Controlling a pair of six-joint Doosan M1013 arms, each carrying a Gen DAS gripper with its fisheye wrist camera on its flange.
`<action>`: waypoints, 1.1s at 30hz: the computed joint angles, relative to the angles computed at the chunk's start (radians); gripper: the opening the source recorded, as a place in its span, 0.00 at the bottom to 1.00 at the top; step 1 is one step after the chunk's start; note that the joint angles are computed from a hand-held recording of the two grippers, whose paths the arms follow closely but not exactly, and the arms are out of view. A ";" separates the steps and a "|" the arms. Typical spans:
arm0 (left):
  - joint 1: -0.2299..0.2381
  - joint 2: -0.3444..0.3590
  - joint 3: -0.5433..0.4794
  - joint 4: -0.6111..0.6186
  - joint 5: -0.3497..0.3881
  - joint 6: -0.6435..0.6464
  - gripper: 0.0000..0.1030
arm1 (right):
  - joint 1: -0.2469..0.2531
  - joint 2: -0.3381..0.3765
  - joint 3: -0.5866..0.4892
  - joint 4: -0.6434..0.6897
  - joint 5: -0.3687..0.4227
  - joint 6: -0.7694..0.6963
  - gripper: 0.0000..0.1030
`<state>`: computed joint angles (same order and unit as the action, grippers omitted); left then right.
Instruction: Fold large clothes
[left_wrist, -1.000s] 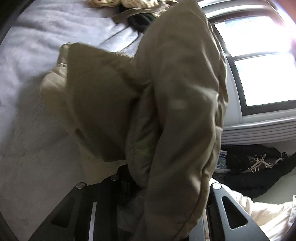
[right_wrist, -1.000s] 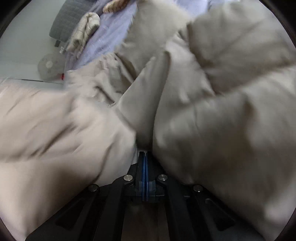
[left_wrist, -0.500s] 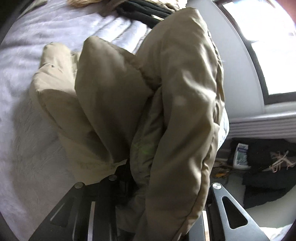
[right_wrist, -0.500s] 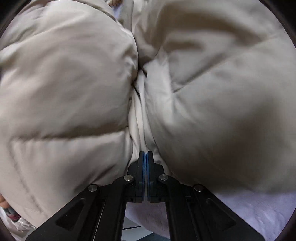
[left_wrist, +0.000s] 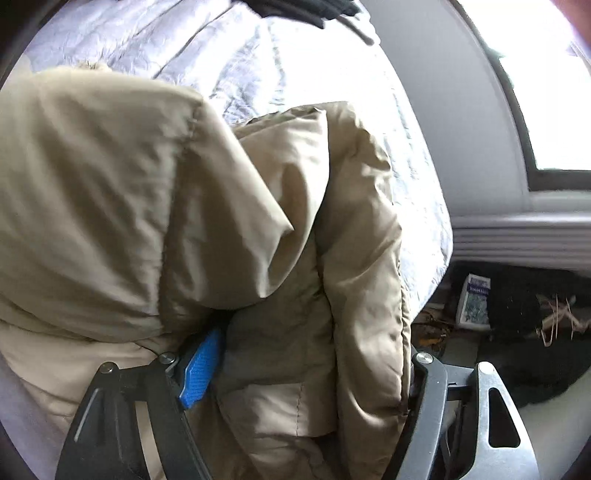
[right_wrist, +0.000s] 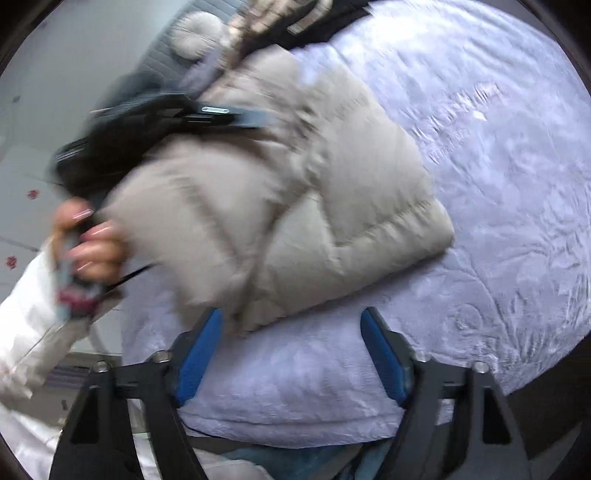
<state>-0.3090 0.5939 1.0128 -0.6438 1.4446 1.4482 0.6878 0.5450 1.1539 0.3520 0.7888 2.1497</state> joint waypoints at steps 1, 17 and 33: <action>0.000 0.004 -0.012 0.016 0.015 -0.007 0.72 | 0.004 -0.001 -0.005 0.005 -0.008 -0.021 0.79; -0.023 0.002 -0.184 0.292 -0.083 0.119 0.72 | 0.042 0.107 -0.197 -0.400 0.052 0.251 0.12; -0.114 0.102 -0.163 0.524 -0.270 0.035 0.72 | 0.022 0.028 -0.034 -0.479 0.096 0.411 0.12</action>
